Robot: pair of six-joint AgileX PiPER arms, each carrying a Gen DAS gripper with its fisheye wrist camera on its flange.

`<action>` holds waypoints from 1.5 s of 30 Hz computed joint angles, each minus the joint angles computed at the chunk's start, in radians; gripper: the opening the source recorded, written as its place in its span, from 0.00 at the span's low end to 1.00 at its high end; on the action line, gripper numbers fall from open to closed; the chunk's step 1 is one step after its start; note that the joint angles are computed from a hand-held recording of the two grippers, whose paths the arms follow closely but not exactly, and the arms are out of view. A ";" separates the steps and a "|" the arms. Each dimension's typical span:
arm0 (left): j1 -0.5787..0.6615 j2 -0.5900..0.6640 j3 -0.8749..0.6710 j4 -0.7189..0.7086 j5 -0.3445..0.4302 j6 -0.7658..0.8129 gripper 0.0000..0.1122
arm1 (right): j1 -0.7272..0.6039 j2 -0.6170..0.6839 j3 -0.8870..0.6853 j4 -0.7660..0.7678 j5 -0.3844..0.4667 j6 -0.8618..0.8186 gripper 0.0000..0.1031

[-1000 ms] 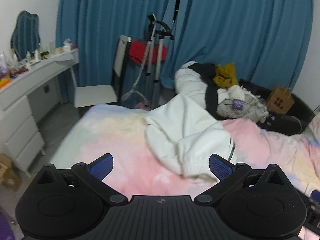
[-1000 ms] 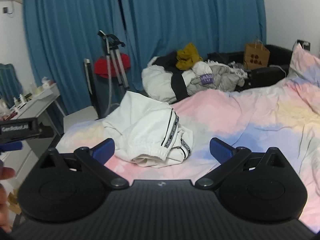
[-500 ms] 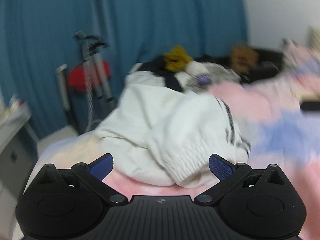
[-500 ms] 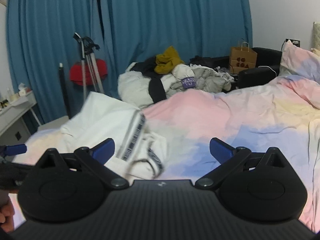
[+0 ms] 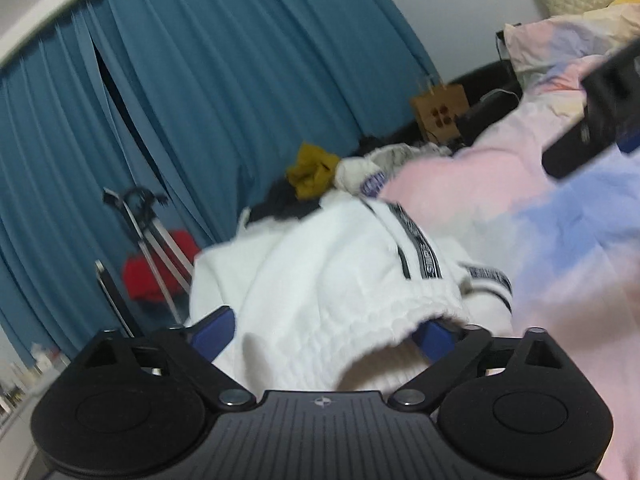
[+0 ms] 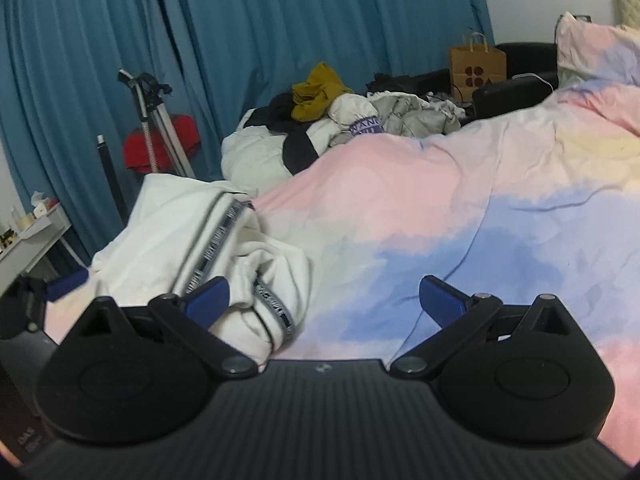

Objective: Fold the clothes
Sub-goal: 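Grasp one elastic cuff with the left gripper while the right gripper grasps the other cuff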

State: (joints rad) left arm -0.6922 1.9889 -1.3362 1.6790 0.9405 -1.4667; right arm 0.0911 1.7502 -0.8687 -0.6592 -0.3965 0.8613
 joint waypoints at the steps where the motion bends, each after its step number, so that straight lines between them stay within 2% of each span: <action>1: 0.001 0.010 -0.030 -0.011 -0.003 0.005 0.72 | -0.003 0.015 -0.004 0.008 -0.011 -0.003 1.00; 2: 0.002 0.018 -0.058 -0.023 -0.007 0.011 0.60 | -0.005 0.028 -0.006 0.012 -0.023 -0.002 1.00; 3: 0.004 0.026 -0.088 -0.036 -0.011 0.016 0.53 | -0.008 0.038 -0.005 0.013 -0.040 -0.001 1.00; 5: 0.017 -0.005 -0.107 -0.062 -0.022 -0.011 0.25 | -0.010 0.046 0.011 0.016 -0.081 -0.003 1.00; 8: 0.047 -0.100 -0.099 -0.123 -0.024 -0.085 0.16 | -0.003 0.040 0.055 0.084 -0.160 -0.098 1.00; 13: 0.129 -0.343 0.006 -0.238 -0.052 -0.176 0.11 | 0.060 0.027 0.114 0.272 -0.237 -0.333 1.00; 15: 0.170 -0.440 0.056 -0.295 -0.059 -0.194 0.10 | 0.081 0.022 0.139 0.321 -0.278 -0.399 1.00; 18: 0.255 -0.562 0.134 -0.380 -0.089 -0.179 0.10 | 0.108 -0.002 0.160 0.316 -0.272 -0.455 1.00; 21: 0.375 -0.717 0.267 -0.503 -0.159 -0.147 0.10 | 0.155 -0.014 0.172 0.279 -0.246 -0.482 1.00; 23: 0.492 -0.757 0.325 -0.603 -0.244 -0.097 0.10 | 0.195 -0.009 0.177 0.251 -0.243 -0.504 1.00; 25: 0.604 -0.780 0.377 -0.705 -0.326 -0.015 0.10 | 0.237 0.001 0.179 0.226 -0.252 -0.531 1.00; 30: 0.846 -0.810 0.477 -1.061 -0.506 0.335 0.12 | 0.376 0.032 0.160 0.379 -0.274 -0.677 1.00; 31: 0.870 -0.807 0.487 -1.091 -0.524 0.379 0.13 | 0.398 0.042 0.142 0.424 -0.277 -0.704 1.00; 34: 0.896 -0.793 0.505 -1.095 -0.549 0.432 0.15 | 0.453 0.075 0.084 0.544 -0.272 -0.780 1.00; 38: 0.853 -0.752 0.514 -0.948 -0.542 0.303 0.21 | 0.472 0.121 0.035 0.639 -0.244 -0.846 1.00; 40: 0.838 -0.734 0.516 -0.898 -0.541 0.265 0.24 | 0.471 0.128 0.040 0.681 -0.266 -0.876 1.00; 42: 0.832 -0.731 0.518 -0.885 -0.540 0.261 0.27 | 0.482 0.119 0.049 0.798 -0.282 -0.967 1.00; 44: 0.825 -0.741 0.532 -0.861 -0.540 0.245 0.41 | 0.463 0.115 0.043 0.810 -0.271 -0.958 1.00; 45: 0.821 -0.746 0.539 -0.849 -0.540 0.237 0.42 | 0.447 0.116 0.034 0.780 -0.255 -0.920 1.00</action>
State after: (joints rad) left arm 0.1291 1.2424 -0.7971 0.8303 0.4008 -1.2296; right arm 0.5378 1.8659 -0.8345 0.1209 -0.6513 -0.0584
